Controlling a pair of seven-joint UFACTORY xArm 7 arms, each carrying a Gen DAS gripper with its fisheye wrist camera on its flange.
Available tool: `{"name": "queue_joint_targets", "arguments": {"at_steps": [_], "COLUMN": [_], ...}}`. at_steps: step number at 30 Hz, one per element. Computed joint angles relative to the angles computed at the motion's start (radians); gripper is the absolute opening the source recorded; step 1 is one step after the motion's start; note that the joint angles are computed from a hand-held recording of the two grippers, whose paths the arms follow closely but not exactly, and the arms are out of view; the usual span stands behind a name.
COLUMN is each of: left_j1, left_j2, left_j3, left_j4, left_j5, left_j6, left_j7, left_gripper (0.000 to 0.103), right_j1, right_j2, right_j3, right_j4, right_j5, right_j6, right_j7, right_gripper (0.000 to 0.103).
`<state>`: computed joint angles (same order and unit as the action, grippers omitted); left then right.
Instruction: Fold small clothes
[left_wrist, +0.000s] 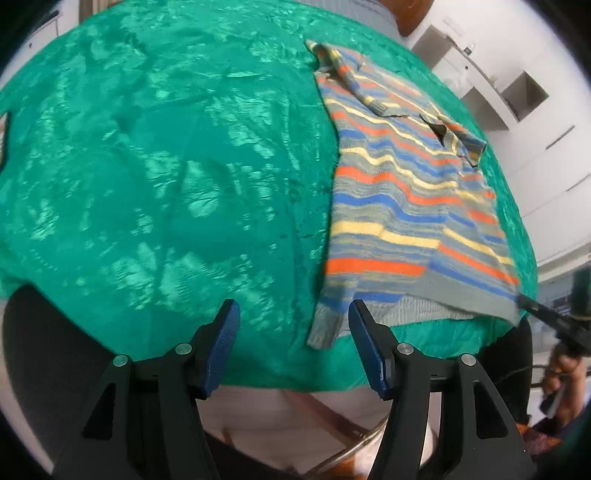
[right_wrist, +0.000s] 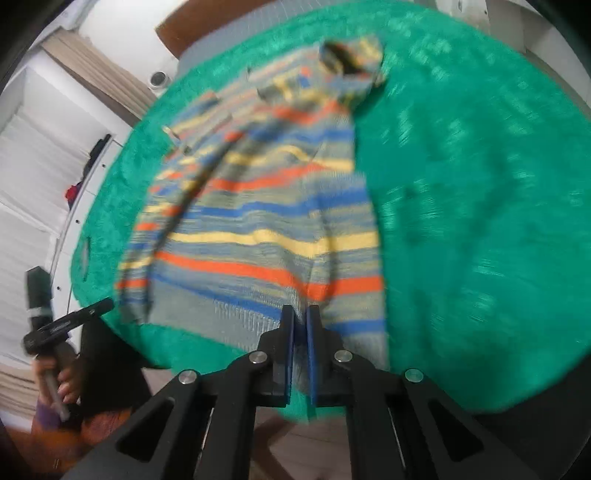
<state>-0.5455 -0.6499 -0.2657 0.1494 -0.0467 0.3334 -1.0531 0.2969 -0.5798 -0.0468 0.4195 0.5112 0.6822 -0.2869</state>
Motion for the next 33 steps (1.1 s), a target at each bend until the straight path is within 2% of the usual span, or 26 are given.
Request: {"name": "queue_joint_targets", "arguments": {"at_steps": [3,7,9,10,11,12,14,17,19,21,23,25,28,29,30,31,33], "left_j1": [-0.018,-0.061,-0.083,-0.082,-0.066,-0.059,-0.005,0.008,0.009,0.041,0.063,0.095,0.102,0.084,0.06,0.05,0.052], "left_j2": [0.035,0.215,0.297,0.334,0.37,0.393,0.38,0.224,0.166,0.233,0.353,0.412,0.41,0.399,0.365,0.324,0.182], "left_j3": [0.033,0.095,0.113,0.102,0.079,0.066,0.004,-0.035,-0.046,-0.063,-0.055,-0.068,-0.08,-0.07,-0.057,-0.054,-0.071], "left_j4": [-0.007,0.051,0.097,0.124,0.156,0.188,0.21,0.189,0.179,0.197,0.205,0.205,0.235,0.243,0.238,0.23,0.181], "left_j5": [-0.017,-0.057,-0.087,-0.087,-0.07,-0.063,-0.018,0.022,0.036,0.068,0.078,0.122,0.187,0.182,0.159,0.152,0.17], "left_j6": [-0.04,-0.161,-0.192,-0.201,-0.197,-0.158,-0.105,0.035,0.096,0.082,0.019,-0.036,0.024,0.06,0.1,0.132,0.182], "left_j7": [0.027,0.116,0.153,0.168,0.181,0.19,0.138,0.105,0.095,0.08,0.07,0.017,-0.017,0.001,0.022,0.024,-0.011], "left_gripper": [0.065,0.065,0.064,0.061,0.017,0.002,0.001,0.001,0.001,0.001,0.001,0.002,0.011,0.022,0.038,0.05,0.061], "right_j1": [-0.088,-0.13,-0.164,-0.152,-0.142,-0.136,-0.132,-0.157,-0.155,-0.139,-0.131,-0.121,-0.099,-0.088,-0.089,-0.098,-0.123], "right_j2": [-0.082,-0.054,-0.034,-0.019,-0.009,-0.009,-0.027,-0.117,-0.125,-0.051,0.06,0.129,0.148,0.14,0.138,0.13,0.107], "right_j3": [0.004,0.006,0.044,0.03,0.021,0.034,0.066,0.078,0.075,0.096,0.125,0.12,0.095,0.076,0.071,0.072,0.089], "right_j4": [-0.03,-0.046,-0.055,-0.051,-0.047,-0.044,-0.03,-0.029,-0.026,-0.025,-0.033,-0.041,-0.027,-0.012,0.007,0.031,0.104], "right_j5": [-0.101,-0.156,-0.232,-0.219,-0.214,-0.227,-0.271,-0.337,-0.348,-0.357,-0.377,-0.381,-0.363,-0.347,-0.349,-0.362,-0.423], "right_j6": [0.062,0.046,0.0,-0.002,-0.007,-0.014,-0.002,0.06,0.073,0.03,-0.032,-0.079,-0.078,-0.048,-0.011,0.034,0.1], "right_j7": [0.059,0.088,0.117,0.122,0.117,0.121,0.139,0.172,0.189,0.208,0.242,0.256,0.245,0.219,0.206,0.2,0.189], "right_gripper": [0.003,0.003,0.003,0.003,0.003,0.003,0.003,0.003,0.003,0.003,0.003,0.003,0.003,0.004,0.009,0.012,0.031]}}
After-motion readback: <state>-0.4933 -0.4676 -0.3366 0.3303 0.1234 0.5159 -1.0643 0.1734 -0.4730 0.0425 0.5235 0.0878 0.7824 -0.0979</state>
